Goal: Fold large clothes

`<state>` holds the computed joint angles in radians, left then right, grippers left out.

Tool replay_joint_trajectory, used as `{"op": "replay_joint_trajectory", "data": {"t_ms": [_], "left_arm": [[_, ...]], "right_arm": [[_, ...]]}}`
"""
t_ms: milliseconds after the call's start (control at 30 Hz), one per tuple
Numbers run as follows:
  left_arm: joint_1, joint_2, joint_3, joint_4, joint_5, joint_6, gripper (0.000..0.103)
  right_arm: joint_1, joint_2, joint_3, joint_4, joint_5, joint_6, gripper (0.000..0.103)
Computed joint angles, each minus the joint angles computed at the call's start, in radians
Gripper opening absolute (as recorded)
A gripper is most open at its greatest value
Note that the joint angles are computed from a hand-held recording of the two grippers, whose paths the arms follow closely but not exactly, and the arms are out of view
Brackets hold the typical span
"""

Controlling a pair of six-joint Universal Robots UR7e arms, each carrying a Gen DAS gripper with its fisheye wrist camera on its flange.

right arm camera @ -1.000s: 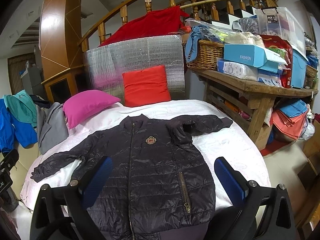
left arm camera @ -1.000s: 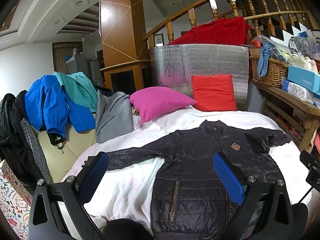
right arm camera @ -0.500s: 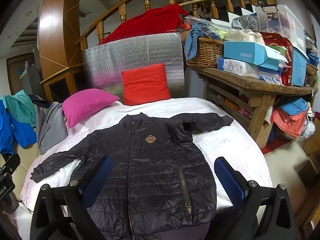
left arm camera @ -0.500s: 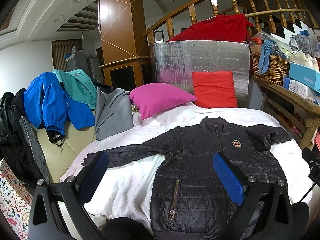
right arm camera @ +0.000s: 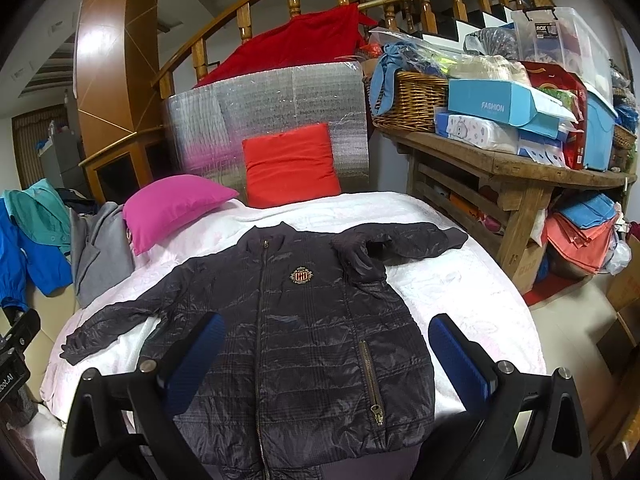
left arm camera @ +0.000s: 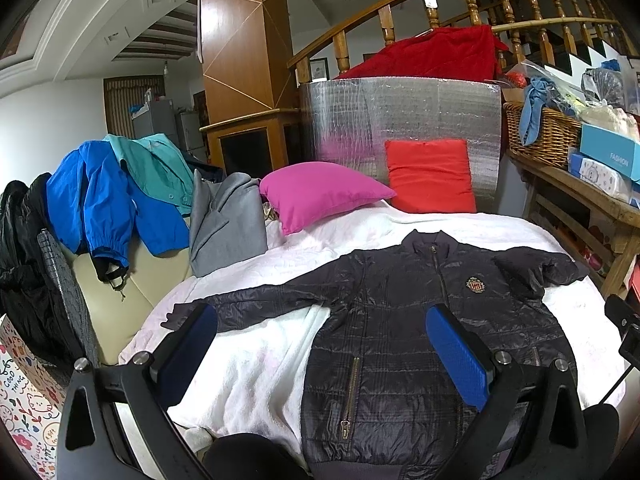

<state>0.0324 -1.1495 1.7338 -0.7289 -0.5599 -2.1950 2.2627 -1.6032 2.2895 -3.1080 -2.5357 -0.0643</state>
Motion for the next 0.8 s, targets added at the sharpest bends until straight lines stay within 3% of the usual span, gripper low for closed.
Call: {"op": "replay_joint_trajectory", "data": {"t_ms": [433,800], "left_arm": [[0.003,-0.007,0.011,-0.013,-0.002,0.007,0.103],[0.046,0.001,0.006,-0.031,0.019,0.032,0.103]], "right_arm": [[-0.008,0.008,-0.006,0.003,0.003,0.004,0.103],[-0.045,0.038,-0.035,-0.016,0.029,-0.023,0.103]]}}
